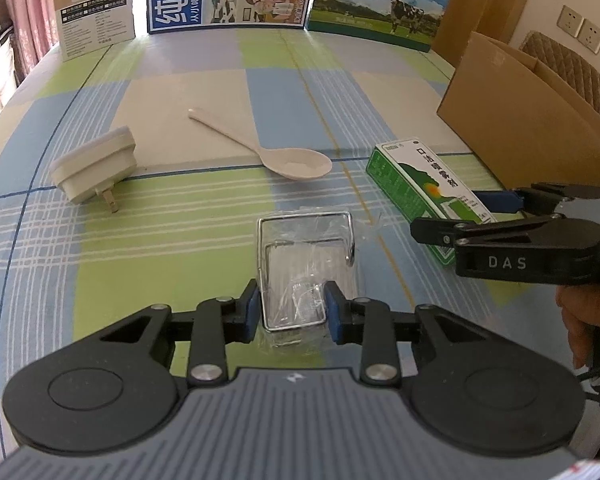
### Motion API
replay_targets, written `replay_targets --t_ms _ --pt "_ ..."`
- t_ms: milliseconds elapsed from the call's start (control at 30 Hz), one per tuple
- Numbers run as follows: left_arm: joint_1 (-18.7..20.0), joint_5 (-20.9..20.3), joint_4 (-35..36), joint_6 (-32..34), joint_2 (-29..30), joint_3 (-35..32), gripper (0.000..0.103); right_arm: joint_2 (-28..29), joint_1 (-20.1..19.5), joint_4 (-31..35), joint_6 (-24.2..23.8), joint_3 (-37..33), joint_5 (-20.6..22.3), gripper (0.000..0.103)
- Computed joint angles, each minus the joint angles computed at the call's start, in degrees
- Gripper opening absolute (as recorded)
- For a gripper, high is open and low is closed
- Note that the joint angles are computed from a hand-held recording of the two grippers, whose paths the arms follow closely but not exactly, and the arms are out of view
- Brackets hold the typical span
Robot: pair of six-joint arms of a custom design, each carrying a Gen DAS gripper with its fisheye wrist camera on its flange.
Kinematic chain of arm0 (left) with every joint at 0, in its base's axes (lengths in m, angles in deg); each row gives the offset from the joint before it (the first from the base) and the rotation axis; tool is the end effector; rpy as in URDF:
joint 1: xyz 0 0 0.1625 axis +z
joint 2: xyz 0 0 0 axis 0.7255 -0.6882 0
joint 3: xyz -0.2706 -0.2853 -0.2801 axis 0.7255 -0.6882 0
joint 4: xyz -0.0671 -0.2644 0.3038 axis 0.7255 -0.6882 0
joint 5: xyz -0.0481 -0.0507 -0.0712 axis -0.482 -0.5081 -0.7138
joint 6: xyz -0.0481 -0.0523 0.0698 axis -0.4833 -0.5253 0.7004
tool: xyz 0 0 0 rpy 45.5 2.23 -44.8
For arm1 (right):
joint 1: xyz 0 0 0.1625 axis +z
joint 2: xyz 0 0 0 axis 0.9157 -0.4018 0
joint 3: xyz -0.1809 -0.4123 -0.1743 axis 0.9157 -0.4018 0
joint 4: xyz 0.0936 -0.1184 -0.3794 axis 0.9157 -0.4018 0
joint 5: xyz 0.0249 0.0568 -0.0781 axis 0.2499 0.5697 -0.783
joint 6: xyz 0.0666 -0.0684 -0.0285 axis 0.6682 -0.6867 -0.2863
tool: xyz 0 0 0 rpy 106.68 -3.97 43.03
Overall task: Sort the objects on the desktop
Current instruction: 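Carry the spray box and bagged glass cup over the cardboard box with both tools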
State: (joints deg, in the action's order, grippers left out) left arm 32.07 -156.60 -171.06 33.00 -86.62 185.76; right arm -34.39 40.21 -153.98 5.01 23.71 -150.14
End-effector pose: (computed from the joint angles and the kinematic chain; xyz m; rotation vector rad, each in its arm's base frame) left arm 0.0308 -0.7153 0.2173 0.8249 2.5011 -0.5199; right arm 0.2864 -0.6867 -0.0954 0.6648 -2.3500 0.7323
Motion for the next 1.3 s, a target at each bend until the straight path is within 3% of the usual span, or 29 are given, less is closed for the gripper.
replay_targets --t_ms 233,467,800,900,967,1233,1300 --pt "-0.3 0.8 -0.8 -0.1 0.1 0.2 0.027 -0.5 0.4 0.1 2.1 1.3 -0.2 0.053" --pt "-0.7 1.0 -0.5 -0.4 -0.1 0.4 0.027 -2.4 1.2 -5.4 4.6 6.8 0.6 0.053" --pt "-2.2 1.7 -1.7 0.7 -3.2 6.6 0.027 -4.6 2.8 -9.2 9.9 15.4 -2.0 0.053" --pt "-2.5 2.2 -2.2 0.7 -4.4 8.9 0.027 -4.2 3.2 -9.2 9.0 15.3 -2.8 0.054" --pt "-2.6 2.0 -2.5 0.1 -5.2 10.1 0.027 -3.7 3.3 -10.0 7.5 14.7 -3.1 0.061" --pt "-2.3 1.9 -3.4 -0.5 -5.4 10.4 0.027 -2.3 2.6 -8.4 6.3 11.8 -3.4 0.061" --pt "-2.2 1.8 -3.4 -0.7 -5.1 10.1 0.027 -2.0 2.6 -8.7 5.7 11.4 -3.7 0.056"
